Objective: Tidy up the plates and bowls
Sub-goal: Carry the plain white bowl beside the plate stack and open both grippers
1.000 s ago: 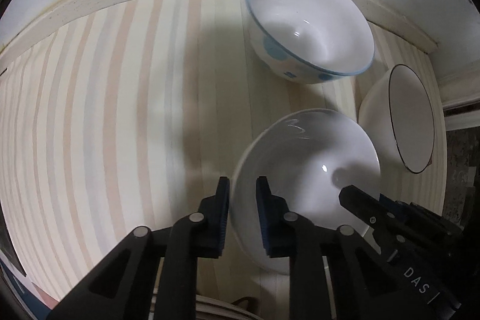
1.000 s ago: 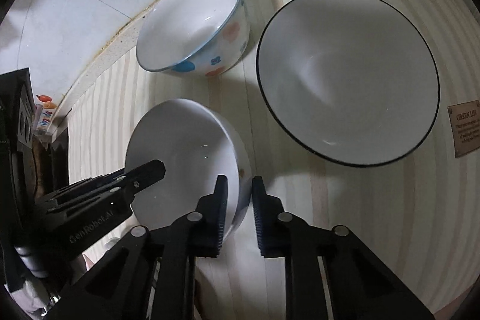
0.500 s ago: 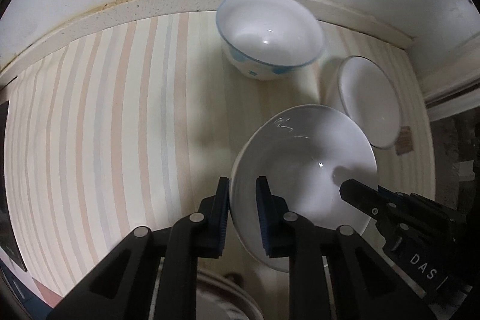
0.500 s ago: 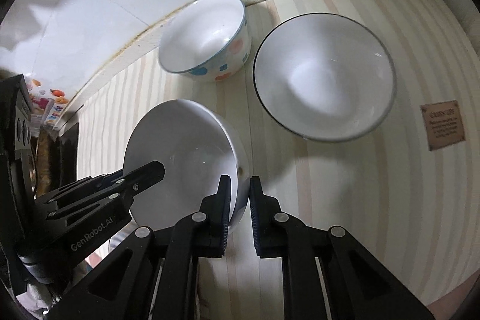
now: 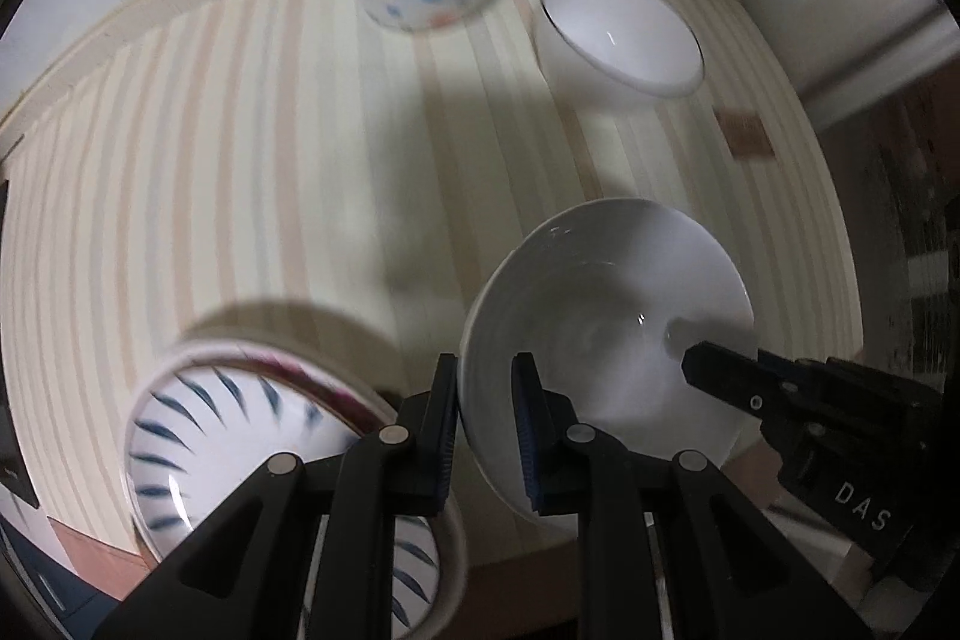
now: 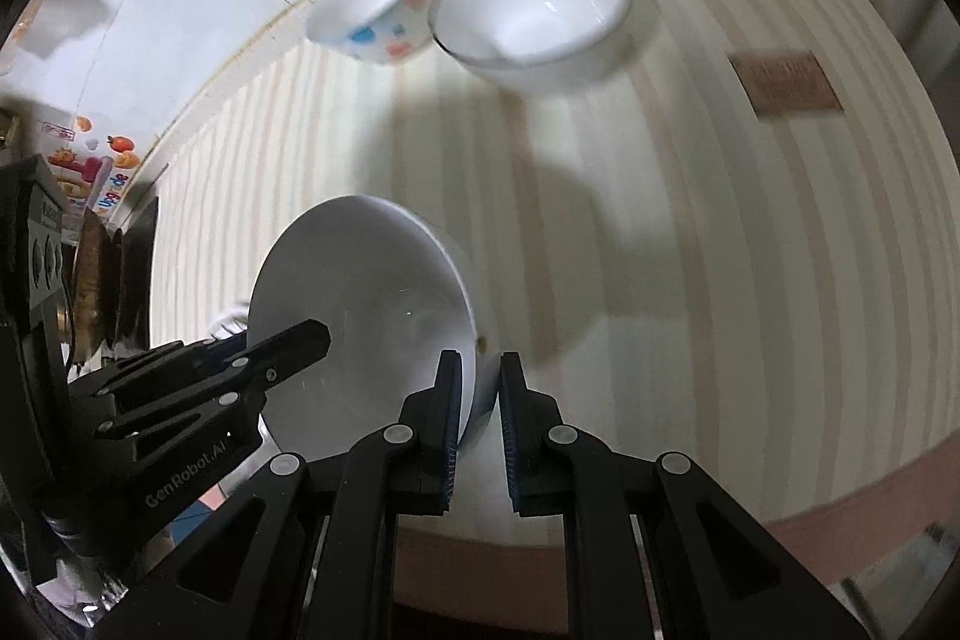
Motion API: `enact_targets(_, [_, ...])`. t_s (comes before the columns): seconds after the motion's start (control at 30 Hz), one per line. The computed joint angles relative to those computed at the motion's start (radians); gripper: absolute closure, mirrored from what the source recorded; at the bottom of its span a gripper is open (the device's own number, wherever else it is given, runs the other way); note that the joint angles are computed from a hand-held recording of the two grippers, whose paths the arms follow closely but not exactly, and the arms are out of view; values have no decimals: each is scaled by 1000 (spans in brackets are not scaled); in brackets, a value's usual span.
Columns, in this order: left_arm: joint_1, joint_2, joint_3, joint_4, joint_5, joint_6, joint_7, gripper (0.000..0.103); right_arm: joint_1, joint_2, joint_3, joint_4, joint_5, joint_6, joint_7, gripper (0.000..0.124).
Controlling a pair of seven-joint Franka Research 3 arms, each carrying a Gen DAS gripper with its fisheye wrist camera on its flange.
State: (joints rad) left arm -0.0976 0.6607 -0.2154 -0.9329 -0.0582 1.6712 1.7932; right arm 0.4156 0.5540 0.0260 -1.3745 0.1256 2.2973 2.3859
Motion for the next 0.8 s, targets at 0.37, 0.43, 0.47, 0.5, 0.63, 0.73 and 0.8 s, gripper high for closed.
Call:
enact_targets(0.37, [-3, -118, 0, -234, 28, 57, 51, 88, 9, -92, 12, -213, 23, 91, 50, 110])
enact_targets(0.43, [-5, -115, 2, -234, 34, 51, 53, 88, 5, -96, 16, -226, 31, 100, 51, 110])
enact_targets(0.47, [-7, -115, 2, -238, 38, 52, 53, 88, 4, -95, 17, -228, 36, 103, 51, 110])
enact_targets(0.5, [-8, -117, 3, -243, 42, 57, 54, 87, 3, -96, 18, -235, 40, 112, 52, 110])
enact_targets(0.63, [-16, -102, 4, -216, 53, 36, 53, 87, -7, -79, 24, -216, 61, 101, 44, 110])
enact_targets(0.73, [-44, -28, 4, -84, 64, -31, 23, 87, -35, -74, 43, -205, 115, 88, 2, 110])
enact_targets(0.8, [-40, -30, 7, -43, 65, -34, 25, 87, -46, -90, 43, -213, 137, 87, -13, 110])
